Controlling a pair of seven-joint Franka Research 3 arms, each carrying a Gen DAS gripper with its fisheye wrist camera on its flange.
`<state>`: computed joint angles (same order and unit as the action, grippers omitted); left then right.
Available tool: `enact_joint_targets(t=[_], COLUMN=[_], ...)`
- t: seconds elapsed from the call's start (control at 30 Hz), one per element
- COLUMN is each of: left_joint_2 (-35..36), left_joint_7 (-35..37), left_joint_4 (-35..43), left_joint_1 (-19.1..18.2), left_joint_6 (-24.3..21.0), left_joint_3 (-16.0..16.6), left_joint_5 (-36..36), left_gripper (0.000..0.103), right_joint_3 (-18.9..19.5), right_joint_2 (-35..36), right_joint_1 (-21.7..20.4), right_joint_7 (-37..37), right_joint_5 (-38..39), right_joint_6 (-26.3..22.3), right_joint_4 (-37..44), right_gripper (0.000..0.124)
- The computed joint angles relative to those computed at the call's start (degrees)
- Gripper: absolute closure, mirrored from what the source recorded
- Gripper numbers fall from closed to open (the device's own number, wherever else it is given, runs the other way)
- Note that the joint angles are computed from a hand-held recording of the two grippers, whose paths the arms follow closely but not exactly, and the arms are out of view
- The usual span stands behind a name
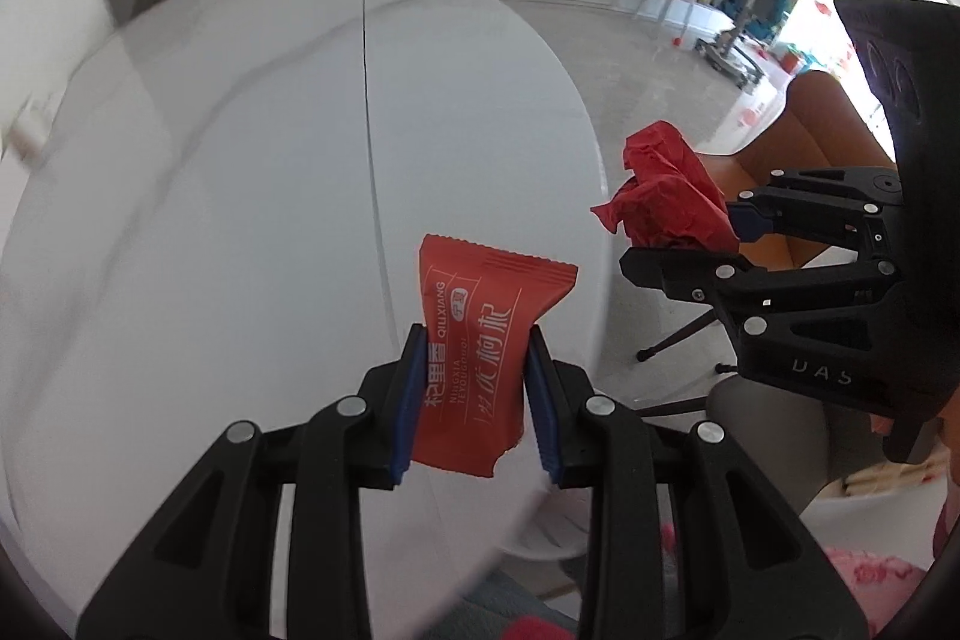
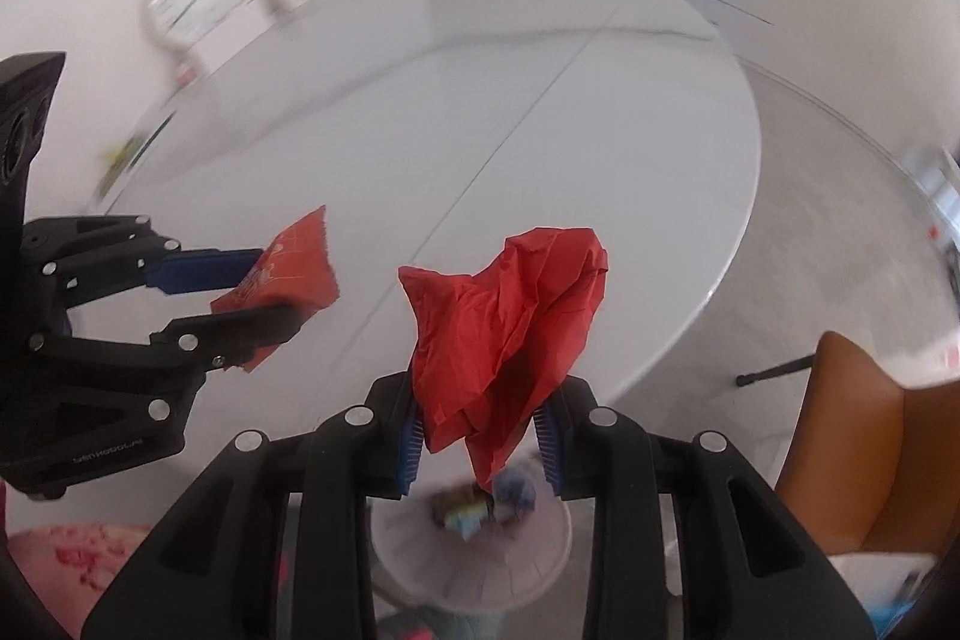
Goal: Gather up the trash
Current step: 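Carry the wrapper and red bag over the wastebasket and open both grippers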
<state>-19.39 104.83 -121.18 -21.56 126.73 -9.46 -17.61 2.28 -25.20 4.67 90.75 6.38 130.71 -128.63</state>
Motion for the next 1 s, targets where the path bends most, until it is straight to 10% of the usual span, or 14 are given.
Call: enact_joint_targets(t=[0.37,0.73,1.0], left_joint_2=[-10.92,0.68,-1.18], left_joint_7=[-16.42,-18.90,-21.57], left_joint_4=[-13.06,-17.84,-19.67], left_joint_1=[-7.17,-10.78,-11.31], left_joint_6=[-1.16,6.11,8.41], left_joint_3=[-3.71,-6.06,-6.84], left_joint_5=[-1.78,0.20,1.35], left_gripper=[0.071,0.070,0.041], right_joint_3=[-6.26,-6.68,-6.00], right_joint_2=[-16.69,-21.84,-21.81], right_joint_1=[-1.66,-6.80,-7.44], right_joint_7=[-15.45,-20.26,-21.36], right_joint_5=[6.01,7.42,7.30], right_joint_6=[-10.73,-15.47,-16.34], right_joint_4=[-10.66,-15.14,-17.58], right_gripper=[0.091,0.091,0.091])
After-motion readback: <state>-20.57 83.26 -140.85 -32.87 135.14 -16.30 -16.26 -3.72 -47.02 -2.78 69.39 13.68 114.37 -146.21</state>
